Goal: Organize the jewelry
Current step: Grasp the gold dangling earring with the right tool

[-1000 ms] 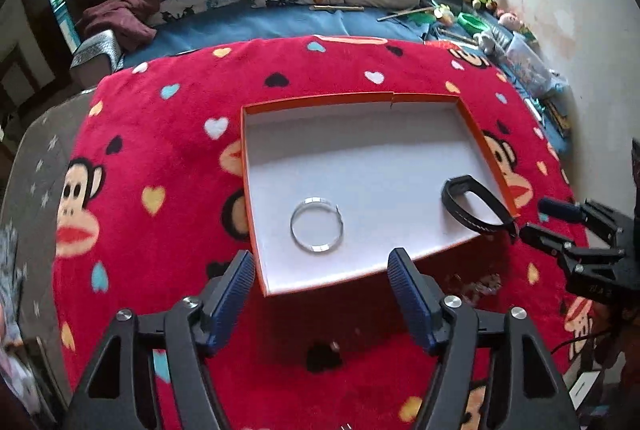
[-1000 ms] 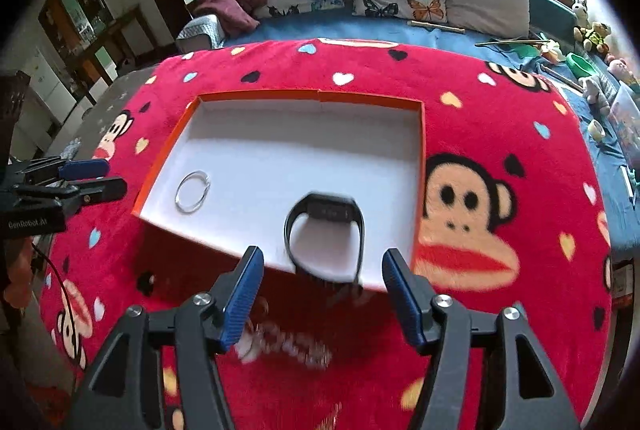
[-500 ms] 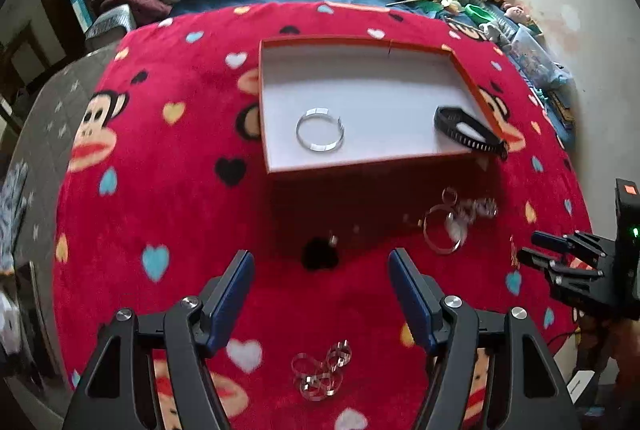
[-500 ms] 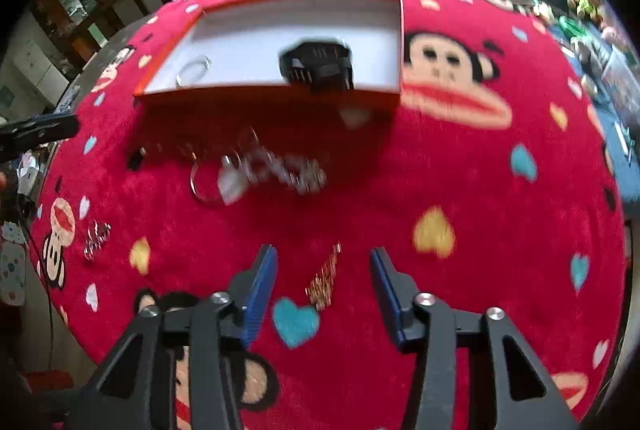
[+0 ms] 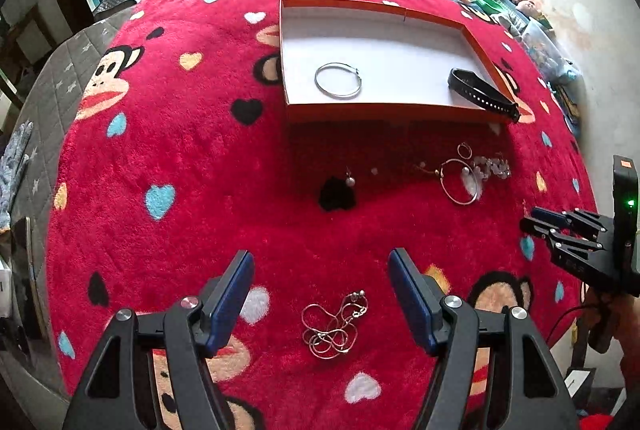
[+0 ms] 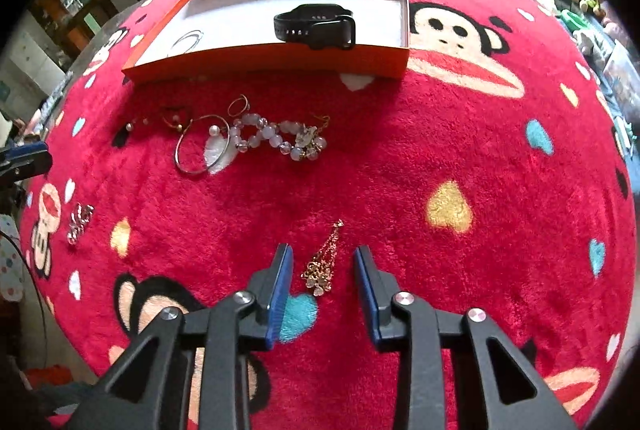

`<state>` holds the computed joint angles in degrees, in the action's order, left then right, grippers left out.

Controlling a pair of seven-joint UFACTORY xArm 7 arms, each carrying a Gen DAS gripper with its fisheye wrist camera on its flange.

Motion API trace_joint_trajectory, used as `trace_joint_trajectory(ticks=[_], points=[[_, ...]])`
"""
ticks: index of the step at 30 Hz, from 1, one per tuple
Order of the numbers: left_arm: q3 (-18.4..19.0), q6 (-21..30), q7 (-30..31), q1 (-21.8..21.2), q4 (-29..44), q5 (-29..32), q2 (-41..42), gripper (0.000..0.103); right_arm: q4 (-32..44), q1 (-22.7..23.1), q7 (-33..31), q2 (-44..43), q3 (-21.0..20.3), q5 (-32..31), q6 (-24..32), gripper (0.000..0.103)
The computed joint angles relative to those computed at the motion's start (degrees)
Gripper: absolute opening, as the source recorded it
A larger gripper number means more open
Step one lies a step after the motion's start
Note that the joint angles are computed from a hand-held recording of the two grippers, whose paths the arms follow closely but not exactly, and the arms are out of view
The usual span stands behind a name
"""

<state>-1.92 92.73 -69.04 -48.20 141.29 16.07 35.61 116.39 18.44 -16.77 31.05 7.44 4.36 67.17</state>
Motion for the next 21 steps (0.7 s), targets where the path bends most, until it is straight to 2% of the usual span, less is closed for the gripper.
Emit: trace_joint_trajectory(ticks=[3,6,10,14,21], points=[[-0.4,-1.2,0.1,0.2,-2.0,-0.3,-1.0,0.074,-3.3,0.8,-1.2,-1.8,-0.2,-1.9,-2.5,0.024],[-1.2,-3.3,0.2,0.6,-5.4,-0.6,-2.8,0.074,-6.0,1.8,-2.8,-3.2,-0.3,-4.4,-4.9,0.013],[-2.8,-6.9,0.5,1.3,-12.0,-1.0,-6.3,0.074,-10.1,3.1,-3.4,-5.3,-0.6,-7.5,-8.4,0.012],[-5.0,-11.8,-0.2,2.7,-19.9,-2.6,-9.9,0.074,-10.2,1.6,-3.1,-6.1,0.0,-4.9,-8.0,0.012],[-6.9,-16.0,-1.4,4.0,-26.6,-4.4,-11.1,0.074,-4.8,-0.2,-1.4,-4.3,0.5,-0.1,-5.0,0.010]])
